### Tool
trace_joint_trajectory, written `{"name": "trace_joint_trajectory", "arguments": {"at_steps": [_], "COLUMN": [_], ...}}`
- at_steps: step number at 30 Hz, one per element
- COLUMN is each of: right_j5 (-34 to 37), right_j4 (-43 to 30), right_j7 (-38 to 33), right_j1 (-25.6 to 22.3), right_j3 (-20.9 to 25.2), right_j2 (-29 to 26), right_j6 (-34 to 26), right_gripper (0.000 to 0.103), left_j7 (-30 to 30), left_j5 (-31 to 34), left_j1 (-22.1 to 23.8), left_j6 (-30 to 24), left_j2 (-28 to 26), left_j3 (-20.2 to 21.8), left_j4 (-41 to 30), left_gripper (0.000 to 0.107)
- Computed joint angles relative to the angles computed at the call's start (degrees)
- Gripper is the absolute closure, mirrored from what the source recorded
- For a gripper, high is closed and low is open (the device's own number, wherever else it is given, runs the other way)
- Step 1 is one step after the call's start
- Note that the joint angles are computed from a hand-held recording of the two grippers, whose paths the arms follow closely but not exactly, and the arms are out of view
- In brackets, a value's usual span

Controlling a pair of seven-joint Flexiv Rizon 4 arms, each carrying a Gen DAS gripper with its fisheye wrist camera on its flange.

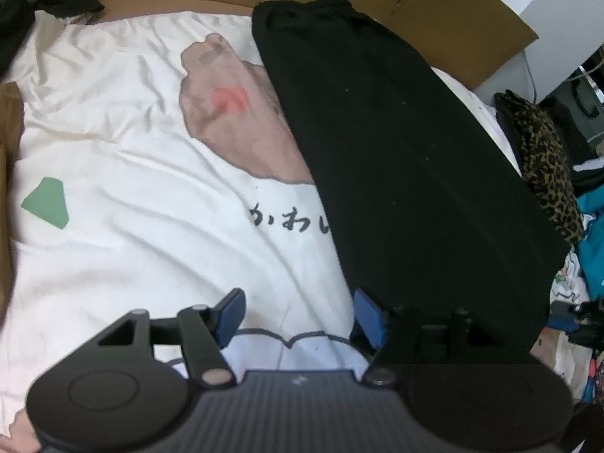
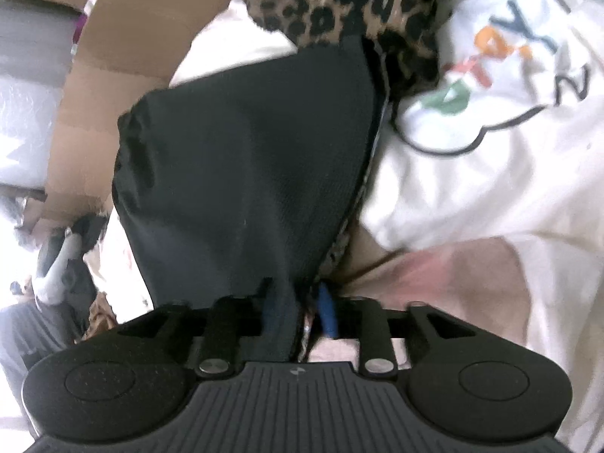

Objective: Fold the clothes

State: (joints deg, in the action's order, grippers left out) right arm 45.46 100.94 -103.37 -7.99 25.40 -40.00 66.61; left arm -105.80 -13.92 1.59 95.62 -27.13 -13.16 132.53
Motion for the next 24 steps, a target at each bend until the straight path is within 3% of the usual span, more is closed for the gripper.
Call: {"name": "trace_joint_trajectory", "arguments": {"at_steps": [11, 17, 24], "right_j5": [2.95, 3.67, 5.68], "right_j4": [-1.60, -0.90, -1.07], "right_j7": [1.18, 1.44, 2.51], "right_j1": [-0.88, -0.73, -1.07], "right_j3": [0.31, 0.01, -0.31], "right_j2": [-1.80, 0.26, 0.59], "right_j6": [-1.86, -1.88, -6.32], "right_gripper": [0.070, 0.070, 0.070], "left_j7": [0.51, 0.17, -0.46], "left_j5": [0.06, 0.24, 0.97], "left_j1": [1.12, 2.59, 4.42], "left_j6": [-0.12, 0.46, 1.21], "left_j2": [-0.21, 0.11, 0.53], "left_j3": [-1.33, -2.28, -3.16], "left_j4": [0.28, 1.57, 2.93], "left_gripper": [0.040, 0.040, 0.040]}}
